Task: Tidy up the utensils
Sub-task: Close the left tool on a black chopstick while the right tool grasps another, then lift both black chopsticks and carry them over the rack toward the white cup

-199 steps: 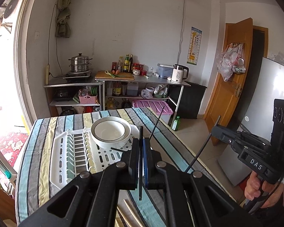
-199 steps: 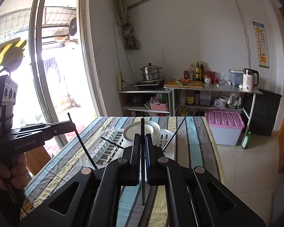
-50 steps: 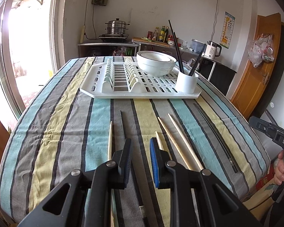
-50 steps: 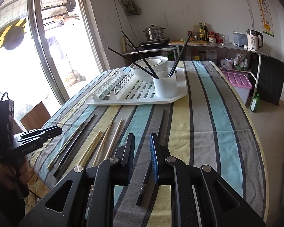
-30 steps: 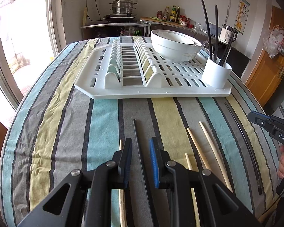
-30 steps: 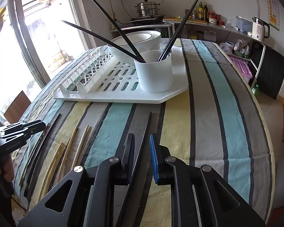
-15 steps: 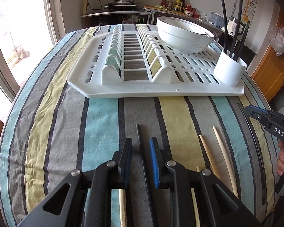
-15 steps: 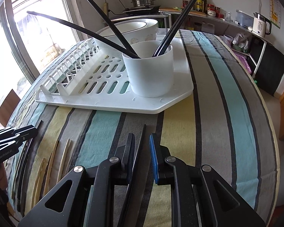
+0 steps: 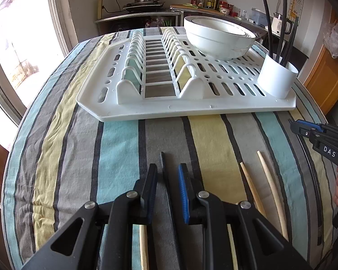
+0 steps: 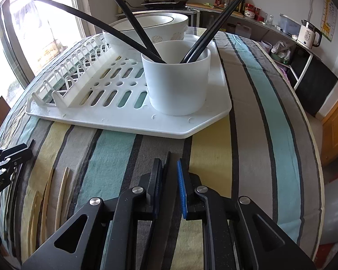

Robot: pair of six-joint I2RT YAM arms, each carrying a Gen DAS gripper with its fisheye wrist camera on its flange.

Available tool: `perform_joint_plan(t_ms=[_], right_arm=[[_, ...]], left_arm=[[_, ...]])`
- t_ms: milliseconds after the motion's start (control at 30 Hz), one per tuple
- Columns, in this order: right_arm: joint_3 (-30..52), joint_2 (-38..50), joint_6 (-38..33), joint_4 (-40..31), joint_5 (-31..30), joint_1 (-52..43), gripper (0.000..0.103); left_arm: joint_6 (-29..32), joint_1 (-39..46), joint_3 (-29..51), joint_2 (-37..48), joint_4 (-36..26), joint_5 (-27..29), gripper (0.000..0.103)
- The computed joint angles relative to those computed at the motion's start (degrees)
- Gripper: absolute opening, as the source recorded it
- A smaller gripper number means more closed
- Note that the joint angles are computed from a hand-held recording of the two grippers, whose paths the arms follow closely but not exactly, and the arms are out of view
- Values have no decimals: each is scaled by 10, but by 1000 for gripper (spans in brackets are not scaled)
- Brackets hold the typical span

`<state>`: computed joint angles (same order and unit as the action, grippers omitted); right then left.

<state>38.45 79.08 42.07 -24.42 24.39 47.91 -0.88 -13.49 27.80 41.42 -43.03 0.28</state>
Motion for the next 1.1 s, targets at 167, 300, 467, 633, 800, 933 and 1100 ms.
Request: perform_joint_plan(t_ms=[167,300,467,633,800,933,1100], right_arm=[[2,-1,0,-5,0,3,5],[-8,-16,-1,0,-10,-2,5],[-12,-47,2,-9,-2,6,5],[-7,-89,9,-35,19,28,5],[1,-141,16,-65,42,50,5],[16,-178,26,-97,72,75,5],[38,-220,44,-137,115,118,4]], left_arm=[[3,-5,0,0,1,-1,6],[11,-3,-2,-5,-1,5,5],[19,15,1,-12,-12,23,5],[22,21,15,-43,-42,35,5],[28,33,44,-75,-81,53,5],[38,52,76,-100,-116,76,5],[49,80,128,-123,-155,109,5]])
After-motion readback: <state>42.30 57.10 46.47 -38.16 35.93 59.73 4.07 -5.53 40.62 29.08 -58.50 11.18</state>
